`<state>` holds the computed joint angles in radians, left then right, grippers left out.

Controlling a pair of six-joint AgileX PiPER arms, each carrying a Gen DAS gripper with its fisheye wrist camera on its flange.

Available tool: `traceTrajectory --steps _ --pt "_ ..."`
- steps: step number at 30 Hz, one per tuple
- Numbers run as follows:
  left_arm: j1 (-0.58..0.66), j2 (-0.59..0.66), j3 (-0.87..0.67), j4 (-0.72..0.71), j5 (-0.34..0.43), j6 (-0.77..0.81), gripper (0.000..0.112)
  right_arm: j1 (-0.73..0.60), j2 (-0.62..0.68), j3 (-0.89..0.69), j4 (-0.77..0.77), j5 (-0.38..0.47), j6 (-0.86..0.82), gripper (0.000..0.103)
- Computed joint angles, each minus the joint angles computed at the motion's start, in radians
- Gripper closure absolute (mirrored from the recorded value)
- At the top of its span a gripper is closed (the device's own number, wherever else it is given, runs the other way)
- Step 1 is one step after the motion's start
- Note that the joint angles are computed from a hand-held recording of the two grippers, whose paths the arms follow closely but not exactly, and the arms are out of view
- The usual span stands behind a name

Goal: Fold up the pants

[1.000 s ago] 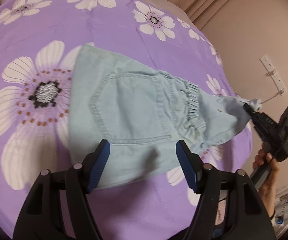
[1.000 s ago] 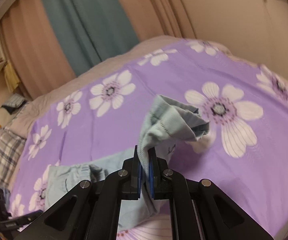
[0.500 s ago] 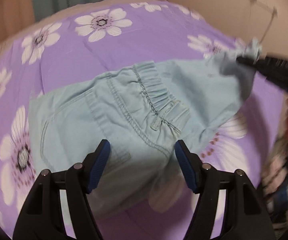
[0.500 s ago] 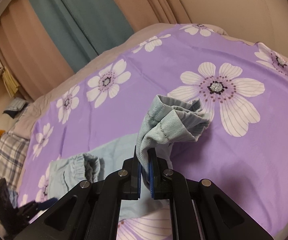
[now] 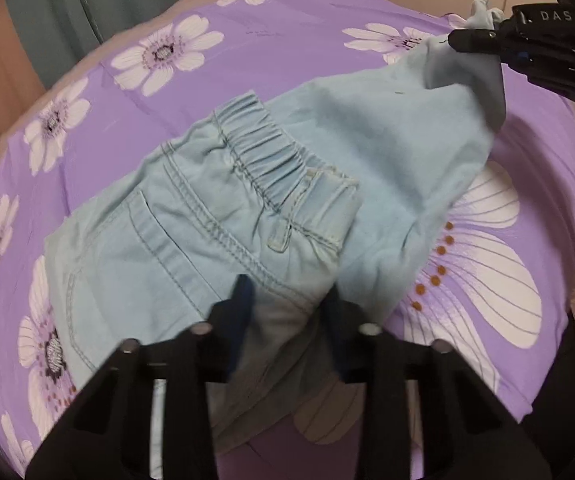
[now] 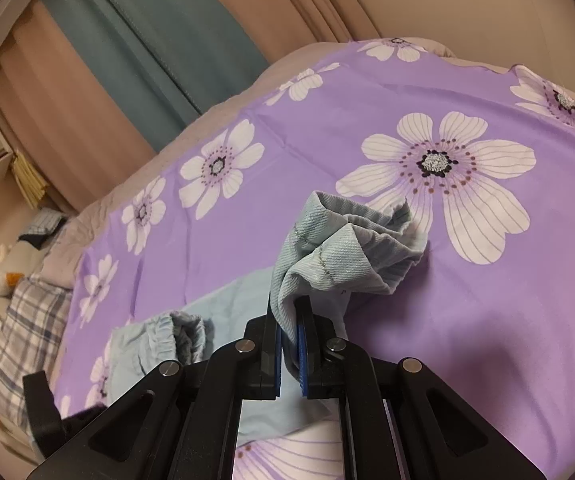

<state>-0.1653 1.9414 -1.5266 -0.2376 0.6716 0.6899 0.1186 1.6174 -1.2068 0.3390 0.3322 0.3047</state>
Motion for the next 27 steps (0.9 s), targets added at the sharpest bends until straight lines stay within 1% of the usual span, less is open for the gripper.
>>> traceTrajectory --steps 1,3,4,5,6,7,10,12,15,20,23,25,27 --pt "0.003 -0.004 0.005 -0.012 -0.005 -0.003 0.087 0.000 0.000 0.001 0.000 0.000 0.001 0.095" --pt "0.034 -0.007 0.006 -0.106 -0.003 0.029 0.092 0.000 0.000 0.000 -0.001 -0.001 -0.001 0.095" --pt "0.065 -0.013 0.002 -0.193 0.014 0.064 0.093 0.001 0.000 0.002 -0.007 -0.003 0.005 0.095" --pt "0.080 -0.016 -0.001 -0.239 0.022 0.076 0.094 -0.001 0.000 0.000 -0.002 0.001 0.000 0.095" --pt "0.109 -0.009 -0.031 -0.296 0.070 0.079 0.094 -0.002 0.000 -0.001 0.003 0.002 -0.006 0.095" --pt "0.129 -0.002 -0.060 -0.326 0.106 0.066 0.094 -0.002 0.002 -0.002 0.002 0.004 -0.008 0.095" --pt "0.156 -0.007 -0.087 -0.371 0.131 0.050 0.095 -0.005 0.004 -0.005 0.005 0.006 -0.006 0.095" --pt "0.186 -0.034 -0.081 -0.427 0.118 0.056 0.096 -0.005 -0.001 -0.004 -0.001 0.004 0.000 0.095" --pt "0.249 -0.058 -0.105 -0.511 0.122 0.061 0.096 0.024 0.007 -0.044 -0.115 0.023 0.072 0.093" --pt "0.340 -0.070 -0.144 -0.545 0.097 -0.003 0.097 0.139 0.066 -0.190 -0.298 0.079 0.095 0.092" --pt "0.383 -0.079 -0.156 -0.564 0.082 -0.004 0.097 0.248 0.131 -0.304 -0.406 0.125 0.062 0.092" --pt "0.412 -0.088 -0.153 -0.580 0.067 -0.013 0.098 0.327 0.184 -0.379 -0.471 0.163 0.016 0.092" --pt "0.449 -0.093 -0.155 -0.600 0.061 -0.028 0.098 0.414 0.261 -0.467 -0.479 0.225 -0.111 0.092"
